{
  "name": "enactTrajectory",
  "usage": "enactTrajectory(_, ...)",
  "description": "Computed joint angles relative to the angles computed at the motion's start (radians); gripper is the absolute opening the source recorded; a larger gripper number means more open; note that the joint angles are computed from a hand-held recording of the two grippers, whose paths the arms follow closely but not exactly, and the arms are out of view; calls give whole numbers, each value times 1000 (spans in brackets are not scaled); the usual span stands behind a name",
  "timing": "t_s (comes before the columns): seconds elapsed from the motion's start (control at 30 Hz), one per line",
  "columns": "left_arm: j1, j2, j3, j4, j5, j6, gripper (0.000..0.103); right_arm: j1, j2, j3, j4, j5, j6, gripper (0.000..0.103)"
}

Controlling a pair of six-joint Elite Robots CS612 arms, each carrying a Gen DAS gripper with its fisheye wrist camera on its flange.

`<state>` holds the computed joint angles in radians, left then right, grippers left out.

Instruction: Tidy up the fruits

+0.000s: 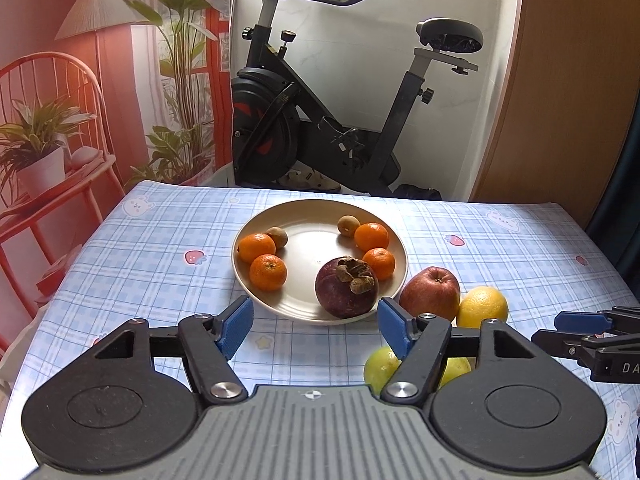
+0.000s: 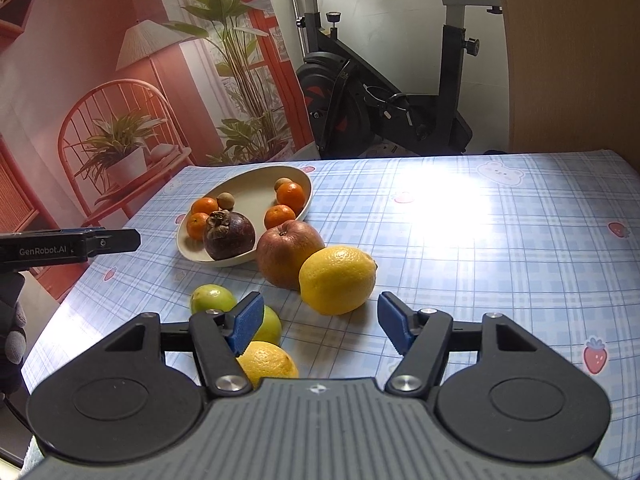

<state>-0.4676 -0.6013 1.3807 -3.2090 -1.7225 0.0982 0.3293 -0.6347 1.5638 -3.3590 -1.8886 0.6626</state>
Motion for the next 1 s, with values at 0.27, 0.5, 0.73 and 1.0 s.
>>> enactTrajectory(0.27,13,24,-37,-14,30,-66,62,-30,22,-100,141,189,-156,47)
enactTrajectory(0.5,20,40,-65,10,21,-72,59,-49,41,-173,308,270,-182,45)
enactTrajectory(0.73,21,48,-65,12,12,-57,58,-50,57,-198,358,304,-172,48)
enactTrajectory(1.0,20,49,-67,34,-4,-47,57,-53,69,-218,388,315,-146,51)
